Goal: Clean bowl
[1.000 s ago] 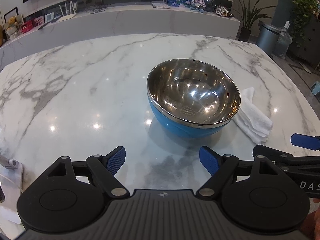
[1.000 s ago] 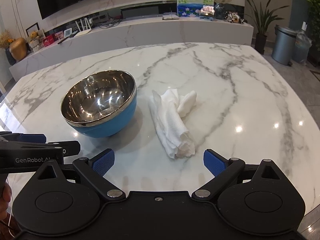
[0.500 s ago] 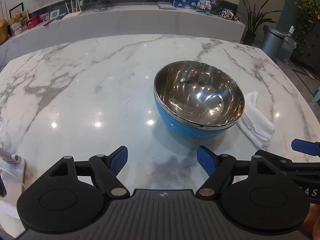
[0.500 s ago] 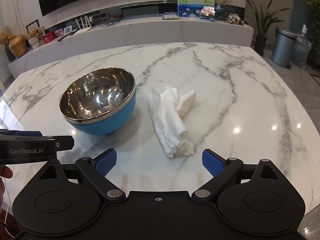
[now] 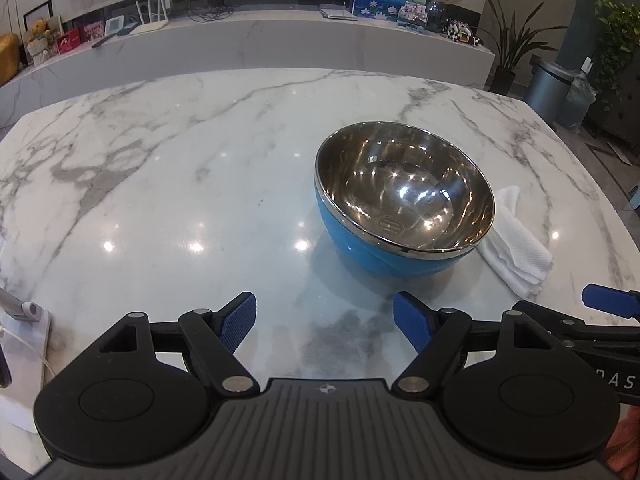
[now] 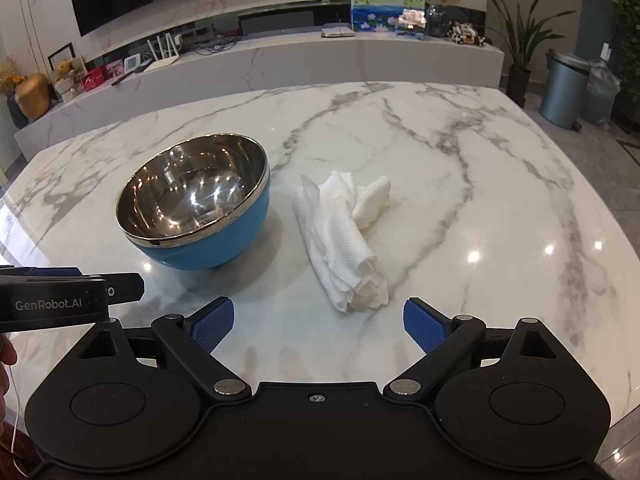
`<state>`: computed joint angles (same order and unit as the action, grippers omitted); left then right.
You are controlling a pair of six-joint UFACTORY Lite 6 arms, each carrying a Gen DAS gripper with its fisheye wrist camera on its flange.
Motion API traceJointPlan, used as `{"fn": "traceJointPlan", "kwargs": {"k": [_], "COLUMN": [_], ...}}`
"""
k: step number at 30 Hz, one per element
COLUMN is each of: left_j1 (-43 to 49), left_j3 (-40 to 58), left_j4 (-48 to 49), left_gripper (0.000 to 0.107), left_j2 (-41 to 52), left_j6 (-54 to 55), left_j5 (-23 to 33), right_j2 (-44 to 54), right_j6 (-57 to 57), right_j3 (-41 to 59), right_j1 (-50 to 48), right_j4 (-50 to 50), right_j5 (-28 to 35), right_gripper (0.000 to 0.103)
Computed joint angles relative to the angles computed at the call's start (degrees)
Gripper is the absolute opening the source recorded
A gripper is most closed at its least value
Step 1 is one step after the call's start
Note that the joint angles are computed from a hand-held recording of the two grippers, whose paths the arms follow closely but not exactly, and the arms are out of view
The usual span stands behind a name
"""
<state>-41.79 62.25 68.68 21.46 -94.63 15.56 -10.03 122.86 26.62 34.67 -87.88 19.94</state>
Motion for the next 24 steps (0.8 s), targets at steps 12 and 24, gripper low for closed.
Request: {"fn": "traceJointPlan", "kwargs": {"k": [12,24], "left_j1": [-0.09,0.60], "left_j3": [1.02,3.06], "left_j4": [-4.99,-12.91], "left_gripper": [0.075,0.075], "left_j2": [0.40,0.78], "left_j6": [5.82,15.34], "left_j5": [0.09,-0.59], "right_j2": [1.49,2.52], "right_j6": [-4.74,-8.37], "right_j3": [0.80,1.60], "right_j1": [0.74,-1.52], "right_j4": [2.04,2.15], "right_j5": [1.22,-0.56], "right_gripper": [0.091,0.091]}}
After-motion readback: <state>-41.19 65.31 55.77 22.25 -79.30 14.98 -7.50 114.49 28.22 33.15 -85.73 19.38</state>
